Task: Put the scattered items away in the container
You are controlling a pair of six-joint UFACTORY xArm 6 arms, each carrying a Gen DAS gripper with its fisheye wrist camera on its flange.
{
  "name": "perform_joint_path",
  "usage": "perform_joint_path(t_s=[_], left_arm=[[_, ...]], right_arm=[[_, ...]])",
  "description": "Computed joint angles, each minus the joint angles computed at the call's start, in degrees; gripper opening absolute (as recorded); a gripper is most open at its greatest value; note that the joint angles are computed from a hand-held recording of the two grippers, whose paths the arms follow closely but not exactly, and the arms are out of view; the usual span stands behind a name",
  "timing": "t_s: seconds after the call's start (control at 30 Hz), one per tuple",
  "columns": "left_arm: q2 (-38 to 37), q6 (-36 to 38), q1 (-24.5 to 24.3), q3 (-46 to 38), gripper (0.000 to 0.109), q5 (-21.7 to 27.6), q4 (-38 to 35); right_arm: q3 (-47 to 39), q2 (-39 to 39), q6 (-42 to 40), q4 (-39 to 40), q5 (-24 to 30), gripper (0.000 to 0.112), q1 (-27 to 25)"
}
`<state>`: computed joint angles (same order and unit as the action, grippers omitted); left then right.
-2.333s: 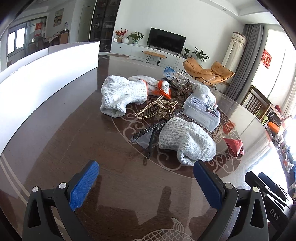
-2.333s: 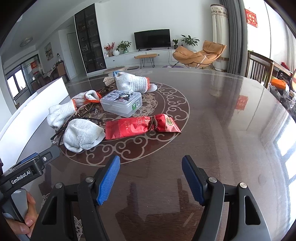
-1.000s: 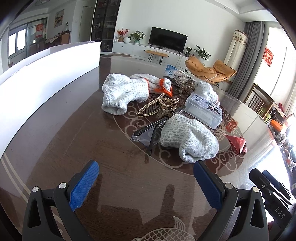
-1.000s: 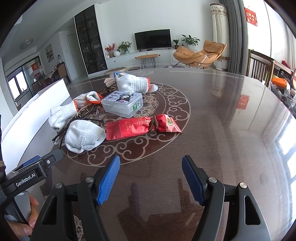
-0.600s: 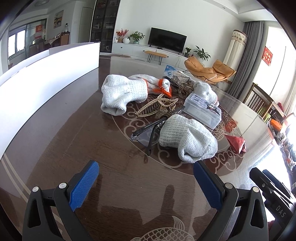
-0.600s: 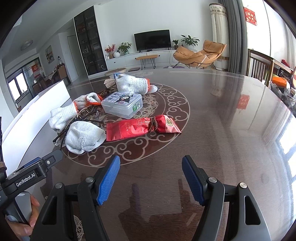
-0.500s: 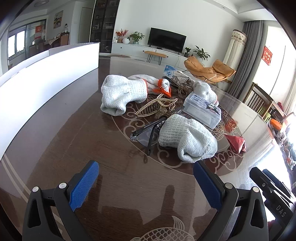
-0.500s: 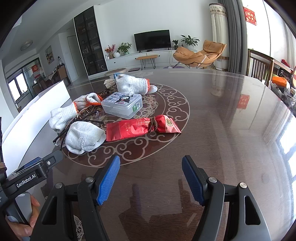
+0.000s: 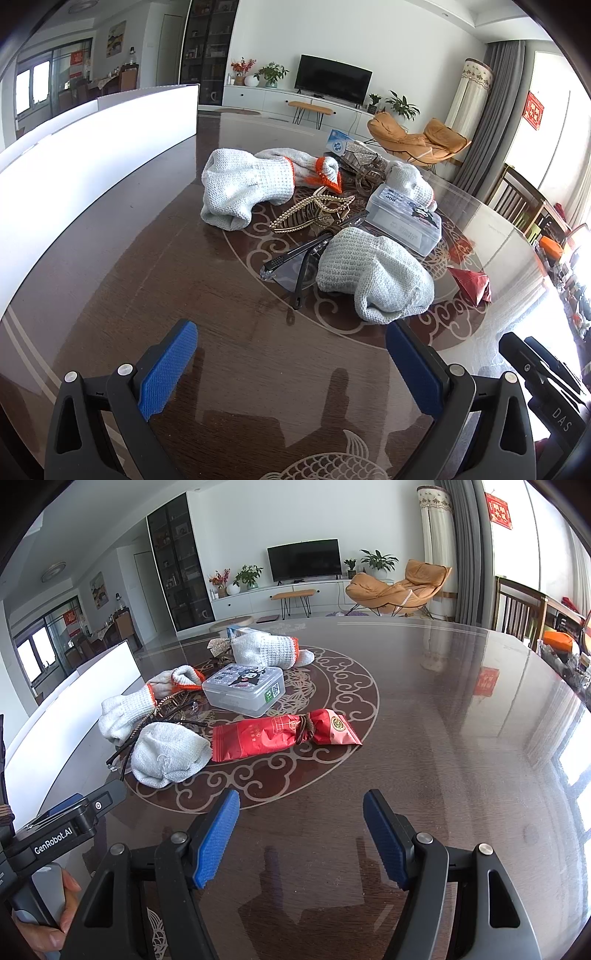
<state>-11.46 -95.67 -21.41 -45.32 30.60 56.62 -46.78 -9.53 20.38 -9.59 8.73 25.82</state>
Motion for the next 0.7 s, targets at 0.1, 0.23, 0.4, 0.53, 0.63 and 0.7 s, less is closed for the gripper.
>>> perform_joint_path(t_s=[0.1,0.23,0.4,0.53,0.63,0.7], left_arm=[[0.00,0.00,0.00,0.00,0.103,0.00,0.00],[0.00,-0.02,0.00,0.01,0.103,-0.02,-0.03],[0.03,0.04,0.01,-0.01,0.103,-0.06,-0.07],[0.02,-0.03,0.01,0.00,0.103,-0.06,-0.01],[0.03,0.06,0.03,0.00,0.103,-0.11,-0.07],[0.03,0.06,0.03,0.00,0.103,-0.11,-0.07]], right_arm=[[0.07,-0.02,-0.09,0.16,-0.14,0.071,0.01],[0.13,-0.07,-0.13,0.20,-0.14,0.071,0.00],[0.17,-0.14,-0.10,0.32,-0.21,0.071,-0.03],[0.13,-0.18,-0.38,0.72,-0.19,0.071,0.01],[0.14,-0.18,-0.41,0.78,-0.19,0.071,0.01],[0.15,-0.18,-0.48,0.85,-0.20,0.071,0.02]])
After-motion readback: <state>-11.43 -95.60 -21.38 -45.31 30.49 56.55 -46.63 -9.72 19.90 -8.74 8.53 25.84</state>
